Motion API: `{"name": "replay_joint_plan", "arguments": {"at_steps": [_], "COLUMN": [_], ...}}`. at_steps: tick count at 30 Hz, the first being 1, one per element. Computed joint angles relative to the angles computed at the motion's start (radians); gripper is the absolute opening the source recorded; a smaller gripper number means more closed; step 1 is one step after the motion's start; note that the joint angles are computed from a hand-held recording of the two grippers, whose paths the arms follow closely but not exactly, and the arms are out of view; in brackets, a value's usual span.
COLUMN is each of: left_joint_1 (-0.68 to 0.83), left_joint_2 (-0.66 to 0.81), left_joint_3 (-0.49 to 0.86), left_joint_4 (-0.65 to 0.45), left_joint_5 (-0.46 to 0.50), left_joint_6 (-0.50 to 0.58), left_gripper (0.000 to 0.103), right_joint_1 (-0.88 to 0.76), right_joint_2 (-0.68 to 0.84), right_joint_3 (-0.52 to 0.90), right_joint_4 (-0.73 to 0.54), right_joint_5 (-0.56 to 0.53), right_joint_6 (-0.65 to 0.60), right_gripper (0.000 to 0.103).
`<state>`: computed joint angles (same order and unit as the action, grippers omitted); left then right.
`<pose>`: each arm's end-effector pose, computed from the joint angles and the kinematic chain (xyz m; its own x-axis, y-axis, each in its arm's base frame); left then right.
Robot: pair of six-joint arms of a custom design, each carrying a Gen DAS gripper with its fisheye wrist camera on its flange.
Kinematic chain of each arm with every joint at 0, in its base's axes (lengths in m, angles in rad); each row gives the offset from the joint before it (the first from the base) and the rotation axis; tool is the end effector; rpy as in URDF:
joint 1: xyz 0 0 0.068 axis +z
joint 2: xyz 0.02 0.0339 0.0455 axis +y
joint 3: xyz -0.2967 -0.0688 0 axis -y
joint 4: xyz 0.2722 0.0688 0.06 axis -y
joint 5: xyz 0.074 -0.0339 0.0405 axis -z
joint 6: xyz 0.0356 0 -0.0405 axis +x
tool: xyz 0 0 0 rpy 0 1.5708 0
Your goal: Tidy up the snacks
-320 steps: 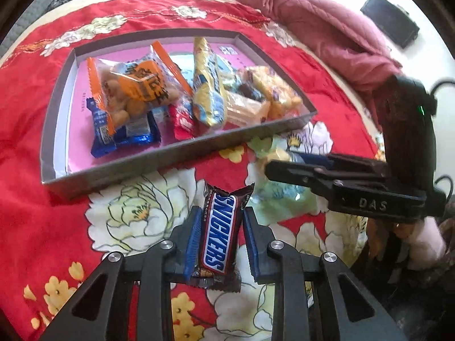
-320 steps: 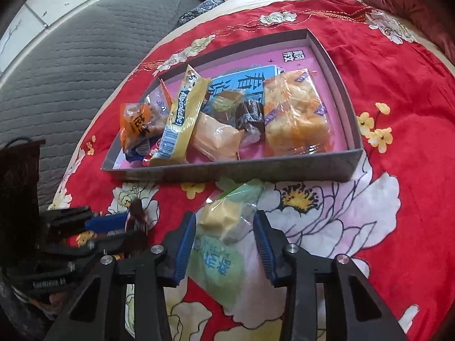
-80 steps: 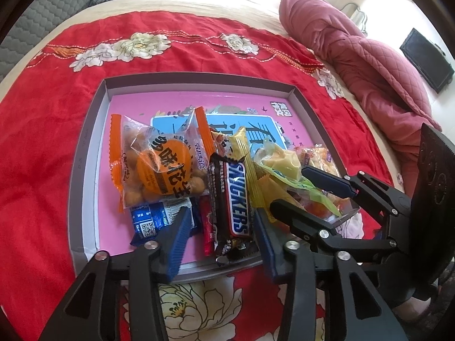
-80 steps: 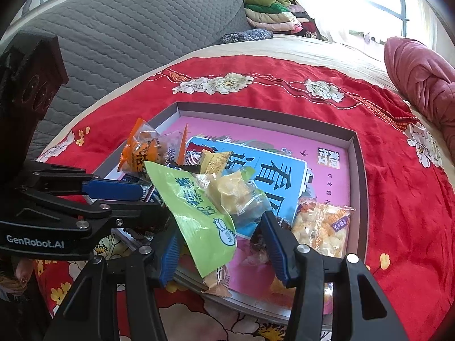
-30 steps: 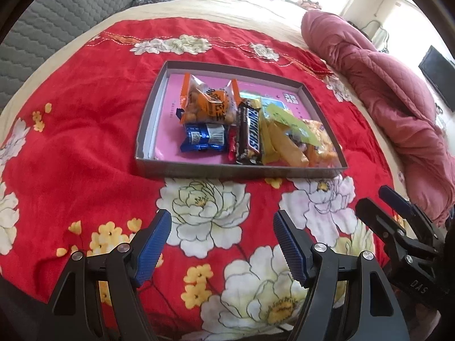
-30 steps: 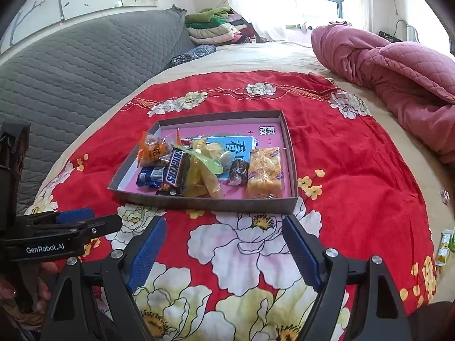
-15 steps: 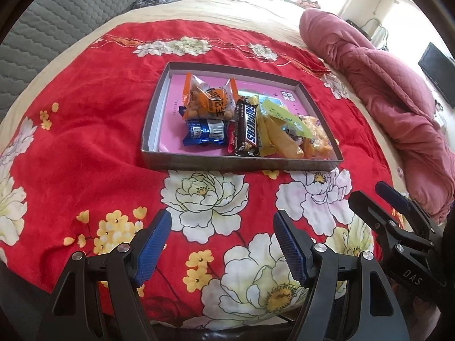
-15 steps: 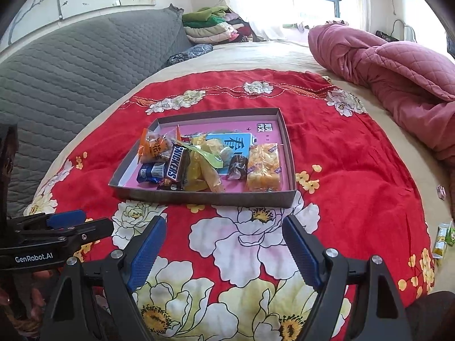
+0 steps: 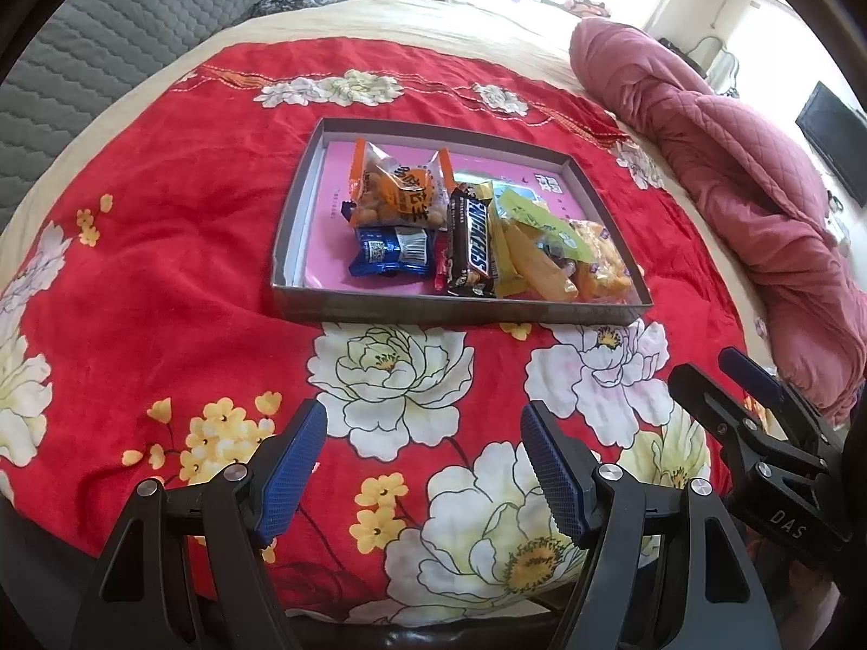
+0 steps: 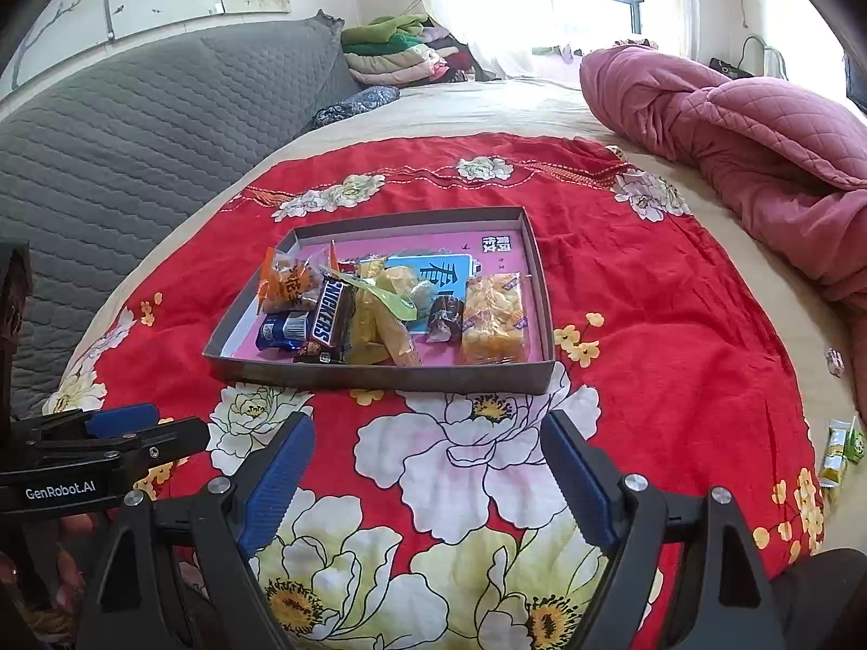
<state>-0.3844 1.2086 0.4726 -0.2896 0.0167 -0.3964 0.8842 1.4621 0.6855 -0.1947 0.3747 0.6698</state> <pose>0.1979 -0.0807 0.1590 -0.8790 -0.0608 -0.4729 0.0472 0.9758 -0.2134 0.1904 0.2118 0.1720 -0.7759 -0.0352 -0.6299 -0.1367 0.9841 0.1134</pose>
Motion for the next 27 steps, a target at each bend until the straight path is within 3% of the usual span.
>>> {"name": "replay_joint_plan", "arguments": {"at_steps": [21, 27], "left_joint_1": [0.022, 0.026], "left_joint_2": [0.016, 0.010], "left_joint_3": [0.000, 0.000], "left_joint_4": [0.009, 0.005], "left_joint_5": [0.001, -0.005], "left_joint_6": [0.012, 0.016], "left_gripper": [0.076, 0.076], "right_joint_1": [-0.007, -0.010], "right_joint_2": [0.023, 0.025], "right_joint_3": [0.007, 0.002], "right_joint_4": [-0.004, 0.005], "right_joint_5": [-0.010, -0.010], "right_joint_6": [-0.003, -0.002], "right_gripper": [0.086, 0.091]}}
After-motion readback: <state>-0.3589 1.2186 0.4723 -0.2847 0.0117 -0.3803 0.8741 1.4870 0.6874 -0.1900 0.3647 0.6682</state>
